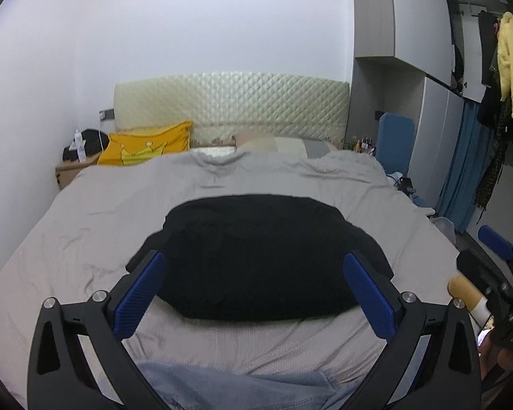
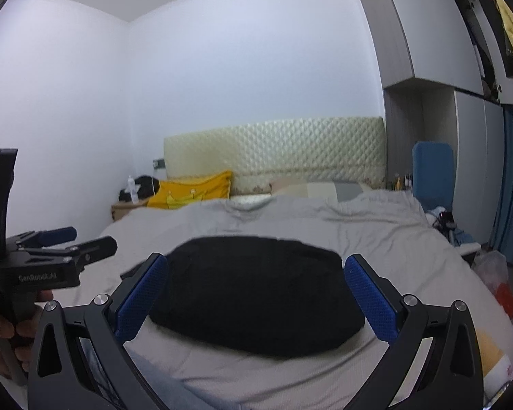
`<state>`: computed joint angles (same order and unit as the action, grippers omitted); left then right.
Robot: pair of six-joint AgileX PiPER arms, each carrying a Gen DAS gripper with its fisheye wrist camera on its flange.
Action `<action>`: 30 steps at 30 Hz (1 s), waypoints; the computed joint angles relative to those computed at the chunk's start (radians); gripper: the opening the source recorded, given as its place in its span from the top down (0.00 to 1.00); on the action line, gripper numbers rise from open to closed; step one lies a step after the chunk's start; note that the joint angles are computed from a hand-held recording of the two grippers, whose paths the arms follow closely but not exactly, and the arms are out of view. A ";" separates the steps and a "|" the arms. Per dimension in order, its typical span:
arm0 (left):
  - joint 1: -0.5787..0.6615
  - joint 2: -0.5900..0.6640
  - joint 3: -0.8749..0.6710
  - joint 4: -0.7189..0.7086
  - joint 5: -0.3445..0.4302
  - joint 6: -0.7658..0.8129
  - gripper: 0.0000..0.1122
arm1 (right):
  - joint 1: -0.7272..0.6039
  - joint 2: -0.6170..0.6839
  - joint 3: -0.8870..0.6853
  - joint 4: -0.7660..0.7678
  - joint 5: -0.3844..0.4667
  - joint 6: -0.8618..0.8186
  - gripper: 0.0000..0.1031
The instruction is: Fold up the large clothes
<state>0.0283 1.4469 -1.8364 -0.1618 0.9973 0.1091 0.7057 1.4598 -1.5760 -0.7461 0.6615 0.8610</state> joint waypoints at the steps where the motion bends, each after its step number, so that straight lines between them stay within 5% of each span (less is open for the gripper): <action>1: 0.003 -0.003 0.012 0.000 -0.002 -0.002 0.08 | -0.002 0.006 0.009 0.007 0.003 -0.002 0.00; 30: 0.027 0.020 0.068 -0.016 0.028 0.001 0.08 | -0.030 0.018 0.083 0.062 -0.022 0.056 0.00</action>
